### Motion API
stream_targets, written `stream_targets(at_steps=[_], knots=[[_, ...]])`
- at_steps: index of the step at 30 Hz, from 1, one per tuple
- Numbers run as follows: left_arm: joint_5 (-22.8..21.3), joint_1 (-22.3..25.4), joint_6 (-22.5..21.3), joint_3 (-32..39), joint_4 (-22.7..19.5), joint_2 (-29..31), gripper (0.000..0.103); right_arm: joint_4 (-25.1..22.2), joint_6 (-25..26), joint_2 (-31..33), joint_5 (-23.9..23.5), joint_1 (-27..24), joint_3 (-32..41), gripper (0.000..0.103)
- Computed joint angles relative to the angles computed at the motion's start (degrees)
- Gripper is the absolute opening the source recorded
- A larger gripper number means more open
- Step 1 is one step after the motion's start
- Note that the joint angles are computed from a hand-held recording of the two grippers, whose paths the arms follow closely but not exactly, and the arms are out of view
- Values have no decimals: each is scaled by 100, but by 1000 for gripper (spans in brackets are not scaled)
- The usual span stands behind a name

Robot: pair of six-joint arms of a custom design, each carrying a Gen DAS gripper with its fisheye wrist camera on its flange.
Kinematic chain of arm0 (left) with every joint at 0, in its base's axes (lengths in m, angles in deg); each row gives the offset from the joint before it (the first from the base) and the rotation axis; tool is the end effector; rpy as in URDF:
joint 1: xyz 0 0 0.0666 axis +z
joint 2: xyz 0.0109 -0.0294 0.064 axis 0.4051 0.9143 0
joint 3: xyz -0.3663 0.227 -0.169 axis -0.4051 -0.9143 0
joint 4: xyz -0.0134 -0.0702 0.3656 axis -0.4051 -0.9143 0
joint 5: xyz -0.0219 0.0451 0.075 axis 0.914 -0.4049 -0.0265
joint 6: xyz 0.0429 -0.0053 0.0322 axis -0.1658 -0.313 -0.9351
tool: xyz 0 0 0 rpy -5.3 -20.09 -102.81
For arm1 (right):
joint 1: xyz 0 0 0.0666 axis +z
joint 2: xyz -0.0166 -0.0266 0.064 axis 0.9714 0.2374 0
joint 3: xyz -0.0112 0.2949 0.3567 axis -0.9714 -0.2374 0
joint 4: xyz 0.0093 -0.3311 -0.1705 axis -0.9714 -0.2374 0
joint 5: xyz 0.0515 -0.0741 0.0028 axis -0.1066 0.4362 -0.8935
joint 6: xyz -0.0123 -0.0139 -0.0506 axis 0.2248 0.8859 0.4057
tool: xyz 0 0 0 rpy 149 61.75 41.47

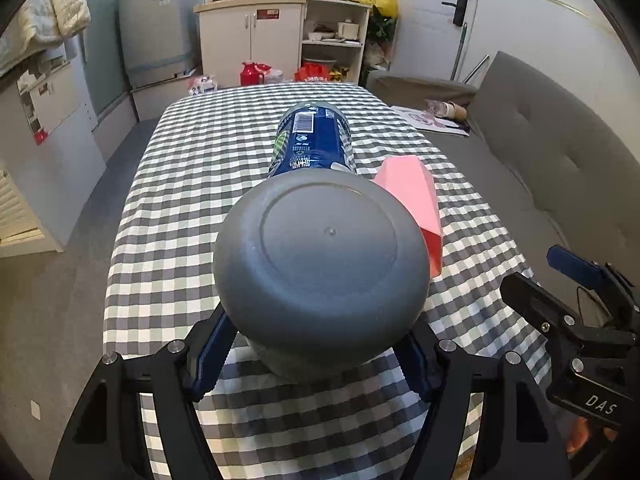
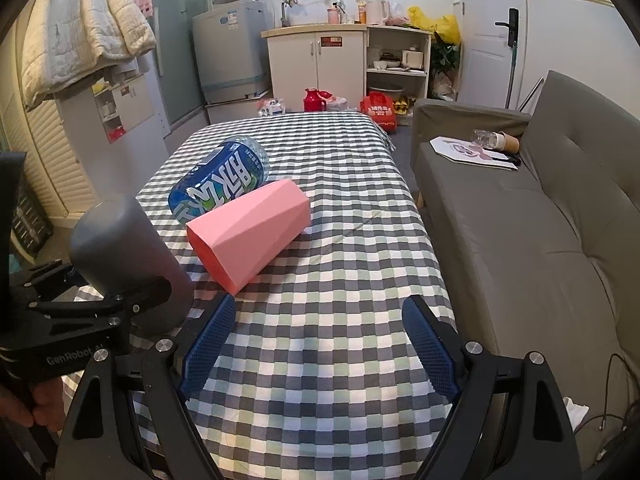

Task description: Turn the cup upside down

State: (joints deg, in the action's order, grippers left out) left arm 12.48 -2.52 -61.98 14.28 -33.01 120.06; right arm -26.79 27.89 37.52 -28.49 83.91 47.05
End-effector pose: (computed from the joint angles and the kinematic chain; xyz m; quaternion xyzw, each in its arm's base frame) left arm 0.4555 -0.2213 0.3855 0.0434 0.9375 -0.0660 0.3389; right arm 0.4321 0.0595 0.3990 -0.0740 0.9171 0.0501 0.3886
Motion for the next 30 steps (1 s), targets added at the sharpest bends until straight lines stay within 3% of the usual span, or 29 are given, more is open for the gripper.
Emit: stream_targets(at_steps=[5, 13, 16, 22, 24, 26, 30], knots=[[-273, -74, -91, -152, -7, -89, 84, -51, -3, -71, 35, -16, 22, 85], [-220, -215, 23, -591, -89, -594, 84, -65, -33, -525, 75, 44, -67, 85], [-534, -261, 257, -948, 323, -1007, 84, 71, -65, -779, 88, 132, -234, 85], [-1725, -487, 244, -1745, 1604, -1873, 89, 584, -160, -1305, 379, 444, -717, 90], [-2050, -574, 151, -2016, 2036, -2109, 97, 818, -231, -1450, 497, 548, -884, 91], [-2327, -643, 156, -2210, 2255, -2262, 99, 1094, -311, -1587, 678, 667, -1066, 95], [-2261, -522, 380, -2327, 2159, -2396, 103, 1579, -293, -1799, 880, 860, -1382, 103]])
